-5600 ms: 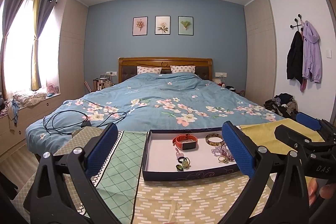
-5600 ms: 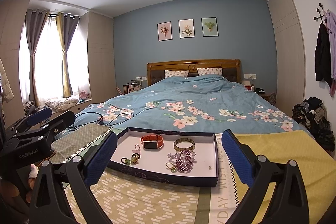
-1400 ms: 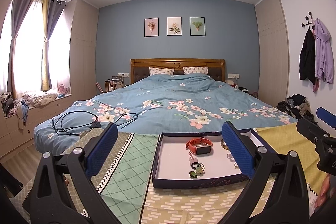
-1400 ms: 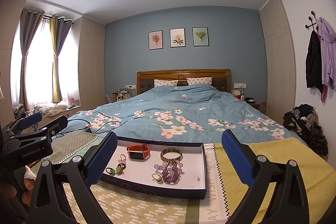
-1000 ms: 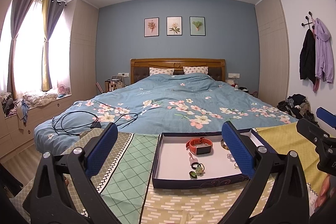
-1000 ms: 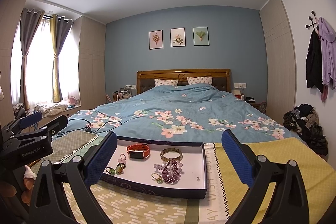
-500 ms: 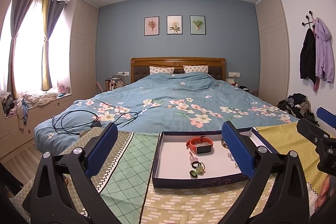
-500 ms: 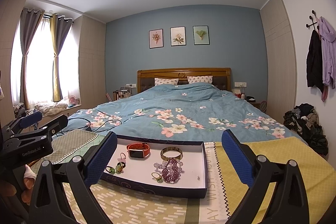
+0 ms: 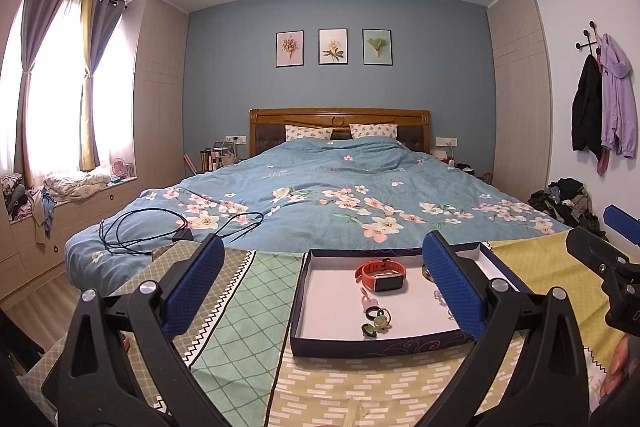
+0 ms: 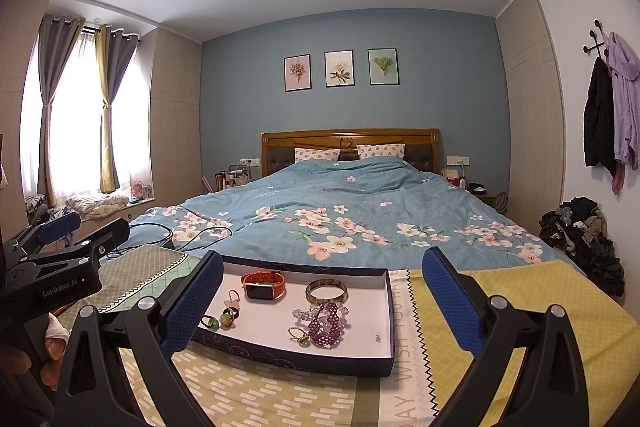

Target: Organize jewelry

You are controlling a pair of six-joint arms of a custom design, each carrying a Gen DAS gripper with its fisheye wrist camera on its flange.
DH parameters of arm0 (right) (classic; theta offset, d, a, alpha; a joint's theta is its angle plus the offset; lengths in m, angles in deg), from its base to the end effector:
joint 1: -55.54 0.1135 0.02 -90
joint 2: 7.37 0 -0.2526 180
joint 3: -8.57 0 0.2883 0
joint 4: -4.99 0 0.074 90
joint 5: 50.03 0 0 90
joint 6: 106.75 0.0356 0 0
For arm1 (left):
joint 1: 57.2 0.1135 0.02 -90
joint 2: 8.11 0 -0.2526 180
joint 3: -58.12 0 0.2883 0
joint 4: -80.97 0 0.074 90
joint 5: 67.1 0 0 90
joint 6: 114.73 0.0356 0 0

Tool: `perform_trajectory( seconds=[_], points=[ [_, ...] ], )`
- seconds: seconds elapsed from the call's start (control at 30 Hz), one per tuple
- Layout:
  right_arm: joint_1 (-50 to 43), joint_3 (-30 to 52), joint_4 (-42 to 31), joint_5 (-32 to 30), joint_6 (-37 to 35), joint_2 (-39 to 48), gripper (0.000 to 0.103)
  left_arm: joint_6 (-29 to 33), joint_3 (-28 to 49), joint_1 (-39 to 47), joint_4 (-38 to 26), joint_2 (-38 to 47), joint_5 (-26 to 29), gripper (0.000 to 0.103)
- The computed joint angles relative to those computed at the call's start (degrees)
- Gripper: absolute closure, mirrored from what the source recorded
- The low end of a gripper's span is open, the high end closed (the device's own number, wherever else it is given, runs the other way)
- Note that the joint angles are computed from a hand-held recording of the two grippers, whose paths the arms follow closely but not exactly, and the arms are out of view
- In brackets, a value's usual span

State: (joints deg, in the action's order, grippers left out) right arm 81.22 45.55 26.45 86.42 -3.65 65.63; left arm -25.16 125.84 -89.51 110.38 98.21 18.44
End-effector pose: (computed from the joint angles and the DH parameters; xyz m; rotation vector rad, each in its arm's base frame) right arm 0.2587 0.0958 0.1608 0.3662 1.7125 -0.2460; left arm 0.3602 -0.2245 0.1586 0.4231 1.6916 -0.3530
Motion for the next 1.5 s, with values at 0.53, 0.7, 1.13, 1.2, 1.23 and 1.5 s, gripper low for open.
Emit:
perform_trajectory(
  seconds=[0.53, 0.7, 1.13, 1.2, 1.23, 1.5],
  points=[
    [0.1, -0.2, 0.2, 0.2, -0.1, -0.1, 0.007, -0.1, 0.0, 0.2, 0.1, 0.2, 0.2, 0.005],
    [0.2, -0.1, -0.1, 0.2, 0.1, -0.1, 0.007, -0.1, 0.0, 0.3, 0.0, 0.2, 0.5, 0.005],
    [0.3, -0.3, -0.4, 0.2, 0.3, -0.3, 0.007, -0.3, -0.2, 0.4, 0.3, 0.4, 0.7, 0.005],
    [0.3, -0.3, -0.2, 0.4, 0.2, -0.3, 0.007, -0.2, -0.5, 0.4, 0.6, 0.4, 0.7, 0.005],
    [0.3, -0.4, -0.3, 0.3, 0.3, -0.3, 0.007, -0.2, -0.3, 0.5, 0.4, 0.4, 0.8, 0.005],
    [0.5, -0.5, -1.1, 0.3, 0.7, -0.7, 0.007, -0.1, -0.7, 0.6, 0.6, 0.3, 0.9, 0.005]
  ],
)
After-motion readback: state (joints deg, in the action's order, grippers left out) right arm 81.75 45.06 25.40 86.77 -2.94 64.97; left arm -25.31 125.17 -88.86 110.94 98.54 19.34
